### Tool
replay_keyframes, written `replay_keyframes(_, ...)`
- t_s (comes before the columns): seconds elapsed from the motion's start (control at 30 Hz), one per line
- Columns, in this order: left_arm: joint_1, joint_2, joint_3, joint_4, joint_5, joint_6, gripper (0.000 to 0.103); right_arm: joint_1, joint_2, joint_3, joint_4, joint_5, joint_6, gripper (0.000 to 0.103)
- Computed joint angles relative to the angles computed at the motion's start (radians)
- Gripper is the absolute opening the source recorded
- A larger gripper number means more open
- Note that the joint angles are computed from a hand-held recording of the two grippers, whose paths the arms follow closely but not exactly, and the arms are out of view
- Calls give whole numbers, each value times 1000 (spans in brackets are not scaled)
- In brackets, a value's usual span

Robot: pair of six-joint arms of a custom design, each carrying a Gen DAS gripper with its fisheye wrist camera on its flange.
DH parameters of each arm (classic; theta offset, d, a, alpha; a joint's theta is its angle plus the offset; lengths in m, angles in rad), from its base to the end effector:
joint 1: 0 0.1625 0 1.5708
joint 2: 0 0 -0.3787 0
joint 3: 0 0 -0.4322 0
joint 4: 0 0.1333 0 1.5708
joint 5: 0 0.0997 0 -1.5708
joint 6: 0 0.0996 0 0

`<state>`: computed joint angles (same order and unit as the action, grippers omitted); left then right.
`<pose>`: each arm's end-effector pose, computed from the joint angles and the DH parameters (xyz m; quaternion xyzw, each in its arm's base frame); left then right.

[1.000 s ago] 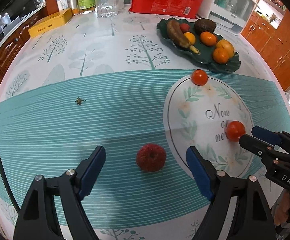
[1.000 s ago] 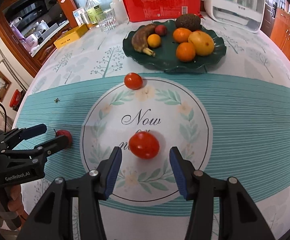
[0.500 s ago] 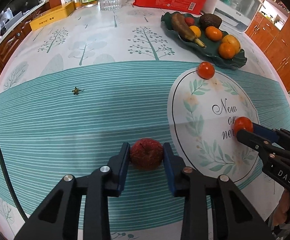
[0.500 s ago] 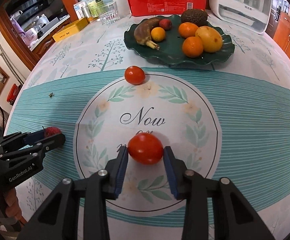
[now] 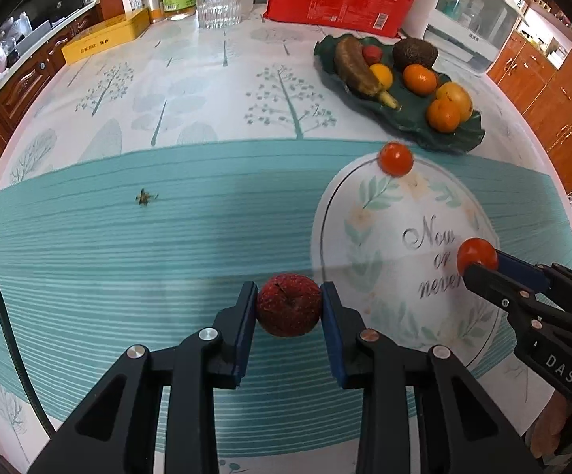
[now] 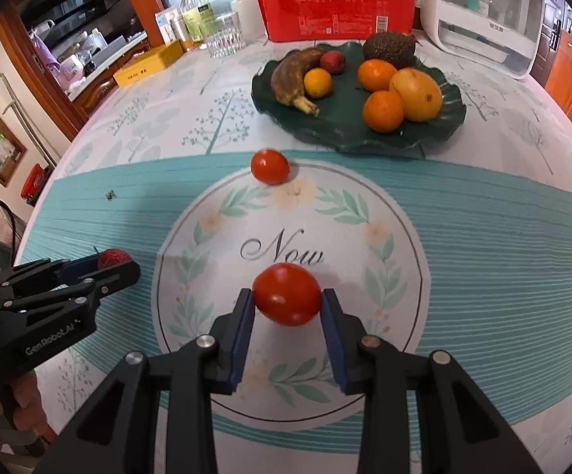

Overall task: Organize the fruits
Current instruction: 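Grasp the strawberry with the left tool while the right tool grasps a tomato, then carry the strawberry and tomato onto the green plate and open both tools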

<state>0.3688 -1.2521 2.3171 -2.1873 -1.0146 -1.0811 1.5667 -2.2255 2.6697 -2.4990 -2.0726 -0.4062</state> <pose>-0.2886 -0.3108 0.0246 0.1176 0.9321 -0.1544 0.3058 0.0842 -0.2889 0.2463 0.1295 -0.9334 0.1782 0.2833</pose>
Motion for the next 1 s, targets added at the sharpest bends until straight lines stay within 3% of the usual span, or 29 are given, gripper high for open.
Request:
replay_keyframes(0.27, 15, 69, -107, -25, 28, 48, 30, 25, 10, -63, 4, 27, -16, 34)
replay_keyframes(0.5, 42, 169, -245, -76, 74, 155, 30, 46, 67, -144, -46, 46, -79, 34)
replay_keyframes(1.0, 126, 387, -542, -101, 155, 304, 30, 20, 316, -392, -221, 79, -178, 34)
